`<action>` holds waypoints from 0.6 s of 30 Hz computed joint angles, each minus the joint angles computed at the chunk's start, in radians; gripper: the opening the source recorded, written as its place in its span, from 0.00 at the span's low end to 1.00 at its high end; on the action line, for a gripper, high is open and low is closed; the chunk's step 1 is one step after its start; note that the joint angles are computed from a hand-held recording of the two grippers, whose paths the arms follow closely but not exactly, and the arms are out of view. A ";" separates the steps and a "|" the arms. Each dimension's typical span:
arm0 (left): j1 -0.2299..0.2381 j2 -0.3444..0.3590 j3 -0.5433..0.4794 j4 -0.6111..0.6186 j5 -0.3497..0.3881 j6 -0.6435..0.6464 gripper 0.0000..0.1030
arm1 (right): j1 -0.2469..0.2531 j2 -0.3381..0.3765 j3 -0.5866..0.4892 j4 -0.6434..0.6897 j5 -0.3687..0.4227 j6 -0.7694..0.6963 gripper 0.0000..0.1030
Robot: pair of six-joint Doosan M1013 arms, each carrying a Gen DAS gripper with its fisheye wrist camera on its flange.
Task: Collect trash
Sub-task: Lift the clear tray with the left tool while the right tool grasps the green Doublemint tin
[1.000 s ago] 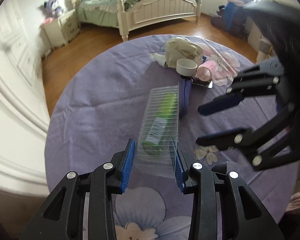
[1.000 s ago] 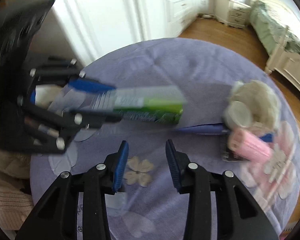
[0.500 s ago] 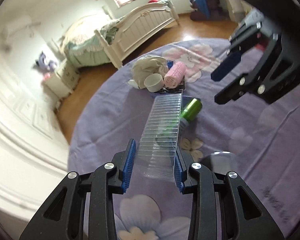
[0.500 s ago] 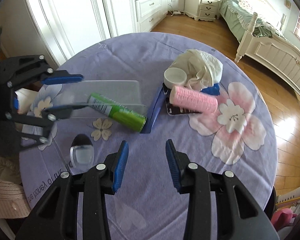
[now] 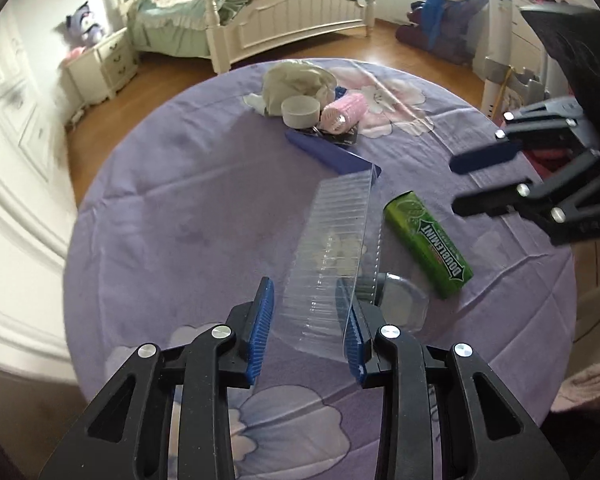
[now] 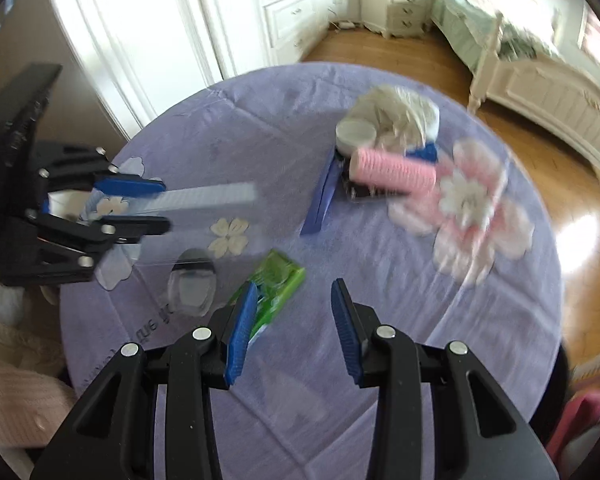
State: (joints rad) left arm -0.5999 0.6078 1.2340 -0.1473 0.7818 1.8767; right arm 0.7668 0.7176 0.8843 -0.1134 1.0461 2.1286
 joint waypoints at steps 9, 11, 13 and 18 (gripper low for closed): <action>-0.019 -0.025 0.045 0.154 -0.143 -0.149 0.05 | 0.022 0.038 -0.039 -0.019 0.026 0.175 0.39; -0.023 -0.033 0.054 0.200 -0.175 -0.173 0.05 | 0.025 0.050 -0.057 -0.037 0.036 0.249 0.39; -0.020 -0.040 0.058 0.183 -0.198 -0.159 0.05 | 0.035 0.078 -0.103 -0.097 0.096 0.302 0.40; 0.003 -0.022 0.033 0.032 -0.170 -0.066 0.05 | 0.052 0.120 -0.160 -0.160 0.172 0.341 0.38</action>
